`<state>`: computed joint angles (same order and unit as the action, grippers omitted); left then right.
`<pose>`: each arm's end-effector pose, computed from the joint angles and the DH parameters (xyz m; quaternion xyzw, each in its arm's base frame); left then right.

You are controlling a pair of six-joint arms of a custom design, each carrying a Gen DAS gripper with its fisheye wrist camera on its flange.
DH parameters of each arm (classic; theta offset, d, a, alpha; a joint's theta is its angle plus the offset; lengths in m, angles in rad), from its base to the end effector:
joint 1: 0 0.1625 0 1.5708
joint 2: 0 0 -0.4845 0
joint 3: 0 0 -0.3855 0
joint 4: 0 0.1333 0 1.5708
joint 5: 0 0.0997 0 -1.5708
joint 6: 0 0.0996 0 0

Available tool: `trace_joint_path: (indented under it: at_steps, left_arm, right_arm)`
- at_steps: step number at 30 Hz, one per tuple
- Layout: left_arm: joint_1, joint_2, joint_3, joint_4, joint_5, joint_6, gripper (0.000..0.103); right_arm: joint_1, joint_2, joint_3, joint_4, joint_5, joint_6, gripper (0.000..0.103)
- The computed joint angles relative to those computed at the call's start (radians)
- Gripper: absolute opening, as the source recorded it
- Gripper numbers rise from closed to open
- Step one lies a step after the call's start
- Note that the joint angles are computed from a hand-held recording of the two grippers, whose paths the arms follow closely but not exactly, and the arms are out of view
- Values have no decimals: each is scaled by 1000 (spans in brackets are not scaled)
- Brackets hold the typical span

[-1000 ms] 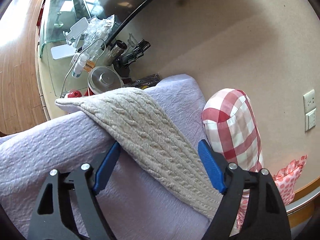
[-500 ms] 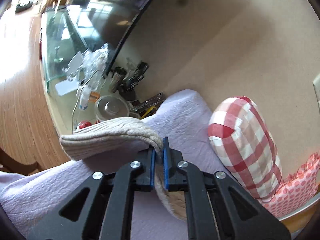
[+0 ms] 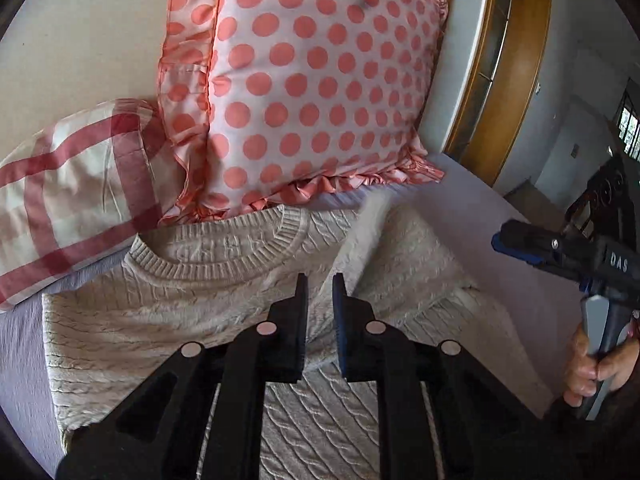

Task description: Fold small clothes

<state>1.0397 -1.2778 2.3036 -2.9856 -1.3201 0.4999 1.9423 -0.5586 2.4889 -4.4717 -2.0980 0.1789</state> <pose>-0.1011 -0.4841 0.2452 0.4589 0.8589 -0.1936 0.1197 0.2237 -0.3449 0.0921 -0.0389 -0.8617 0.4960 0.0994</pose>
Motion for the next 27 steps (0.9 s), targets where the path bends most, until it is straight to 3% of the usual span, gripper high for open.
trace_joint_path:
  at_steps: [3,5,8,12,15,18,19,24,27]
  left_arm:
    - [33,-81,55,-50,12,36,38]
    - [70,-156,68,-35,19,62,42]
    - [126,-255,66,21,35,61,53]
    - [212,-364,49,115,39,66,56]
    - [263,-402,38,141,44,71,59]
    - [303,-403,24,146,22,64,61]
    - [310,-398,19,147,19,58,61]
    - [337,-390,3,184,-15,33,64]
    - [356,-397,1,215,-35,33,66]
  right_arm:
    - [-46,-30,9,58,9,24,67]
    - [-88,-59,-6,150,32,49,56]
    - [-137,-92,-53,312,27,88,52]
    - [-174,-91,-108,429,12,90,48]
    - [-195,-76,-127,440,44,78,42]
    - [-196,-49,-147,416,41,46,13]
    - [-193,-45,-147,403,39,42,10]
    - [-125,-55,-99,198,-19,1,9]
    - [-75,-53,-93,178,-173,-3,8]
